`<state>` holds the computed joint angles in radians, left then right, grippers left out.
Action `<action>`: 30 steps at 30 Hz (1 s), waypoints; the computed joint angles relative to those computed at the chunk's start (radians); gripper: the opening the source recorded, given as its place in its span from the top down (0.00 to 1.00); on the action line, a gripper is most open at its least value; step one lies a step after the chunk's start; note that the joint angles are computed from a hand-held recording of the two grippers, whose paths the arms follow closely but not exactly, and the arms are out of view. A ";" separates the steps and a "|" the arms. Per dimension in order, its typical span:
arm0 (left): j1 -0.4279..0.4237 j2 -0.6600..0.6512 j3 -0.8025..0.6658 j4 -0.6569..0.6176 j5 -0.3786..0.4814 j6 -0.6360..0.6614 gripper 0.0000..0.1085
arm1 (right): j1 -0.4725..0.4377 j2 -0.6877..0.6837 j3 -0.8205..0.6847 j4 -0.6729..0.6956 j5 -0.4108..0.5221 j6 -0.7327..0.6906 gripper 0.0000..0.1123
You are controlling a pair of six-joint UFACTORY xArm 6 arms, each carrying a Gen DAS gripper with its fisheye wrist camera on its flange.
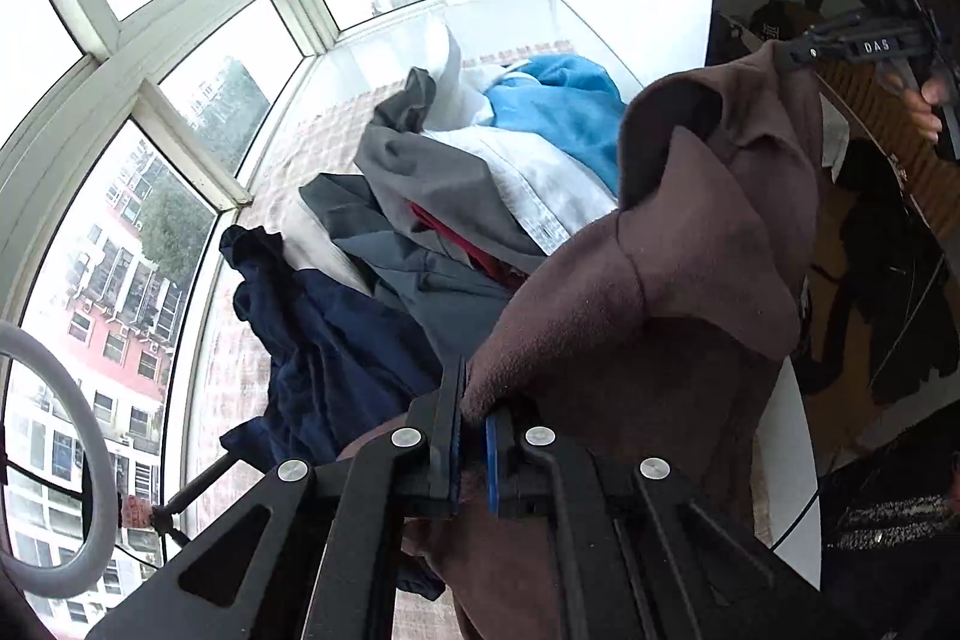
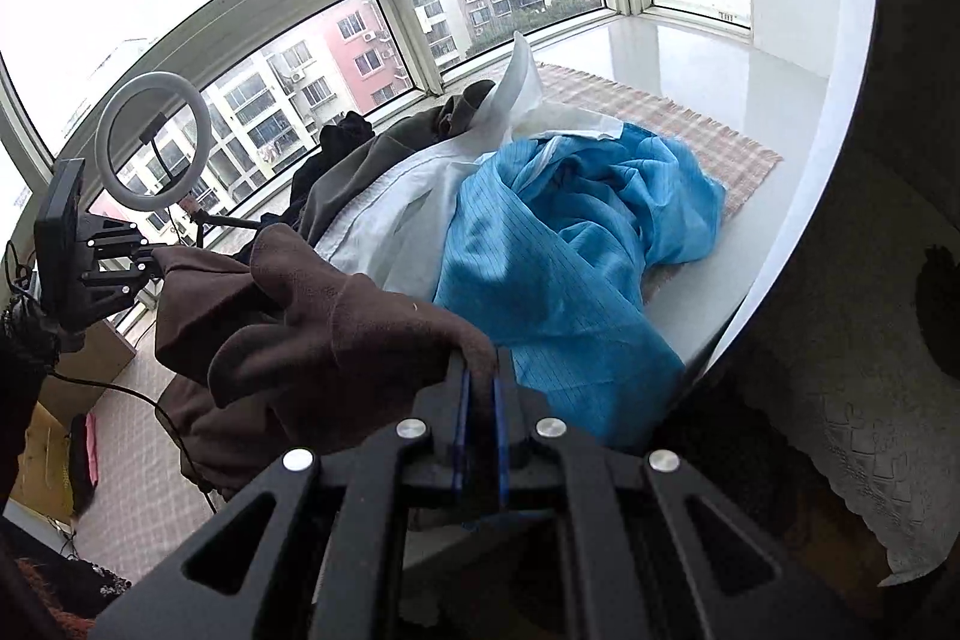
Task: Fold clothes
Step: 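Raise the brown fleece with both tools and carry it away from the heap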
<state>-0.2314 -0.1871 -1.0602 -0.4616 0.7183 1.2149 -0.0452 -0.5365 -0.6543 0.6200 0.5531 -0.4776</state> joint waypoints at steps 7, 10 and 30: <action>0.168 -0.064 -0.215 -0.023 0.014 -0.162 0.96 | 0.169 0.057 -0.317 -0.035 -0.028 -0.059 0.94; 0.254 -0.132 -0.267 -0.052 0.020 -0.198 0.96 | 0.247 0.120 -0.499 -0.077 -0.030 -0.075 0.94; 0.941 -0.400 -0.403 -0.343 0.280 -0.039 0.96 | 0.607 0.284 -0.915 -0.055 -0.050 -0.116 0.94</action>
